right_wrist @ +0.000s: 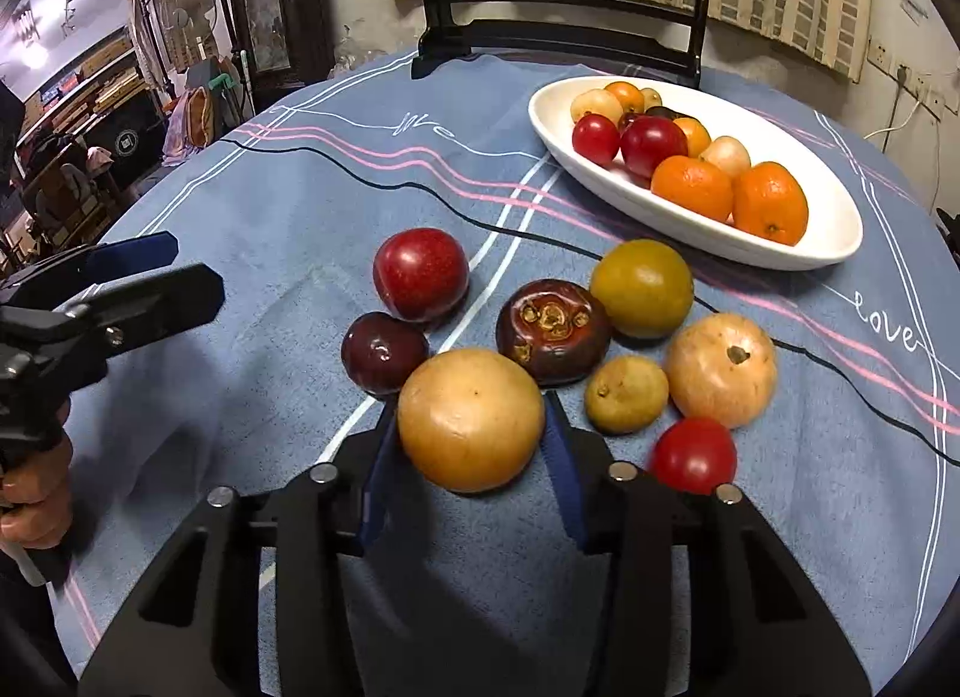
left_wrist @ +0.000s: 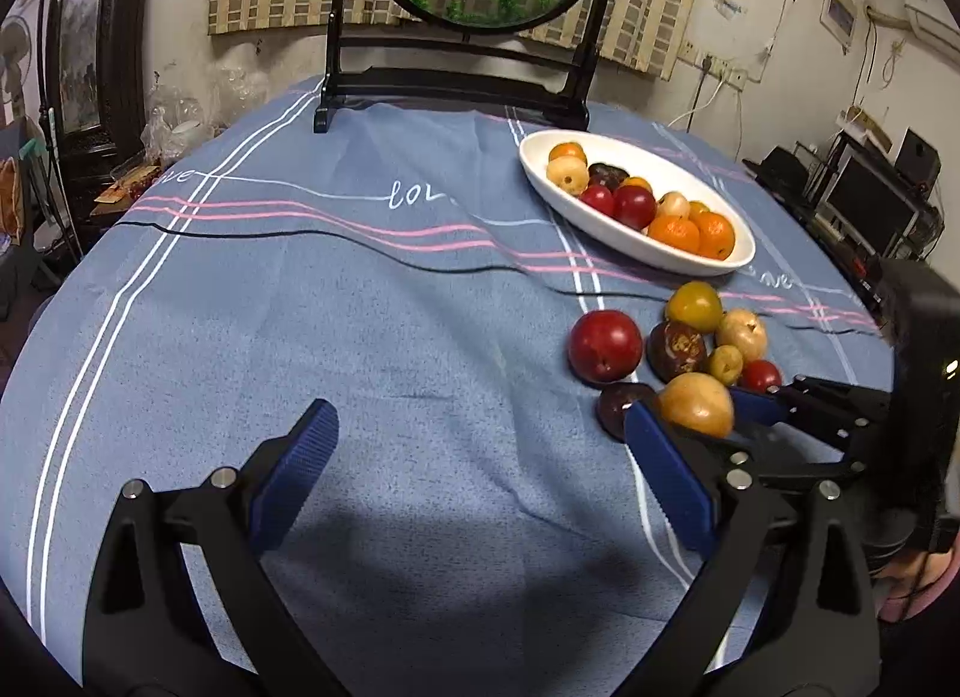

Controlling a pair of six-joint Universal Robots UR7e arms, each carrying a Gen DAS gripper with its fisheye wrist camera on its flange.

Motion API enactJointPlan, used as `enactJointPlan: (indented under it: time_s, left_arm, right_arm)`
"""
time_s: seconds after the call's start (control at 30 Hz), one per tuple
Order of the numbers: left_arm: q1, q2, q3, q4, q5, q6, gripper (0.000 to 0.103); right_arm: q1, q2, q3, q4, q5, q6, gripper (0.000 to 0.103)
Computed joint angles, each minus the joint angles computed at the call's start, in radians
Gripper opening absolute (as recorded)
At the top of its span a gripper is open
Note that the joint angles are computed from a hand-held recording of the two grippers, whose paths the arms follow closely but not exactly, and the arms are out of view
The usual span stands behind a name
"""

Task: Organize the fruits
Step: 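Grasp a large tan fruit with the right tool while the left tool grasps a dark plum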

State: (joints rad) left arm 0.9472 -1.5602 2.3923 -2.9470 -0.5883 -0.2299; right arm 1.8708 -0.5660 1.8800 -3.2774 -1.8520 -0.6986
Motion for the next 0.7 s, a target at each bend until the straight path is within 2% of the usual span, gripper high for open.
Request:
enactJointPlan:
  time_s: [0.13, 0.23, 0.4, 0.47, 0.5, 0.57, 0.7]
  left_arm:
    - [0.0, 0.013, -0.002, -0.012, -0.031, 0.03, 0.097]
    - [-0.027, 0.06, -0.006, -0.051, -0.041, 0.112, 0.091]
    - [-0.044, 0.151, -0.041, -0.07, -0.07, 0.187, 0.071]
    - [-0.034, 0.185, -0.068, -0.04, -0.073, 0.182, 0.052]
    - [-0.021, 0.198, -0.088, 0.0, -0.085, 0.168, 0.048]
    - [-0.02, 0.214, -0.094, -0.008, -0.059, 0.166, 0.047]
    - [-0.008, 0.208, -0.1, 0.005, -0.058, 0.135, 0.046]
  right_arm:
    - [-0.038, -0.066, 0.034, 0.037, 0.118, 0.044, 0.044]
    - [-0.062, -0.111, 0.063, -0.013, 0.188, 0.078, 0.044]
    - [-0.088, -0.148, 0.082, -0.085, 0.205, 0.147, 0.044]
    - [-0.092, -0.154, 0.084, -0.086, 0.206, 0.161, 0.044]
    - [-0.094, -0.158, 0.086, -0.082, 0.211, 0.165, 0.044]
    - [-0.094, -0.163, 0.087, -0.075, 0.216, 0.169, 0.044]
    - [-0.091, -0.159, 0.083, -0.067, 0.228, 0.172, 0.044]
